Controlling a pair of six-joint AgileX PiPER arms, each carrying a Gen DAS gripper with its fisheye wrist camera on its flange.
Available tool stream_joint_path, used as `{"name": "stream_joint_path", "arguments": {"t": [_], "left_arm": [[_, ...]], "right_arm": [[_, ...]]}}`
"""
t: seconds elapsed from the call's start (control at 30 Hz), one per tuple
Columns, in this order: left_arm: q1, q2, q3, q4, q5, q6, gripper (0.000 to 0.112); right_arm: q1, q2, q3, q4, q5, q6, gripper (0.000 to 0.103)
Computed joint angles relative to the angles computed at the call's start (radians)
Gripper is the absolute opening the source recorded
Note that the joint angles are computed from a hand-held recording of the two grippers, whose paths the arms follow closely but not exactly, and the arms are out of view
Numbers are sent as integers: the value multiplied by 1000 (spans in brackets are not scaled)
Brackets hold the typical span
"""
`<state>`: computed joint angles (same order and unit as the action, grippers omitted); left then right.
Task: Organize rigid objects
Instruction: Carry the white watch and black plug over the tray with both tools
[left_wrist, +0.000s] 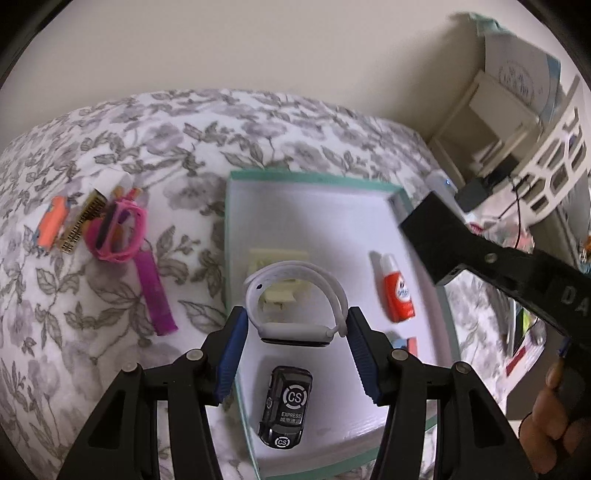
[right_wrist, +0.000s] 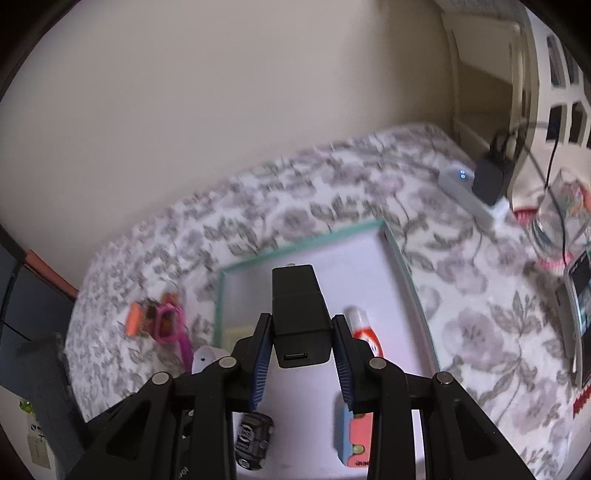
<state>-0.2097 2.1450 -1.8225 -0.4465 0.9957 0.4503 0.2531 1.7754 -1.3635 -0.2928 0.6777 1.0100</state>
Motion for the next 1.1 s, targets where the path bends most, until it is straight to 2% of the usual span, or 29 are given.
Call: {"name": "stream_joint_path", "arguments": {"t": [0.13,0.37,0.93,1.1], "left_arm": [[-28,6,19,51,-26,-3,56],[-49,23,20,89,-28,-14,56],[-62,69,-22,149,19,-59,57],[-64,73,-28,151,21,-63,57]], "right_arm": [[-12,39,6,64,-6,-57,34],[-20,95,-5,122,7,-106,34],[-11,177,-64,187,77,-177,34],[-3,207,-98,193,122,-187,34]]}}
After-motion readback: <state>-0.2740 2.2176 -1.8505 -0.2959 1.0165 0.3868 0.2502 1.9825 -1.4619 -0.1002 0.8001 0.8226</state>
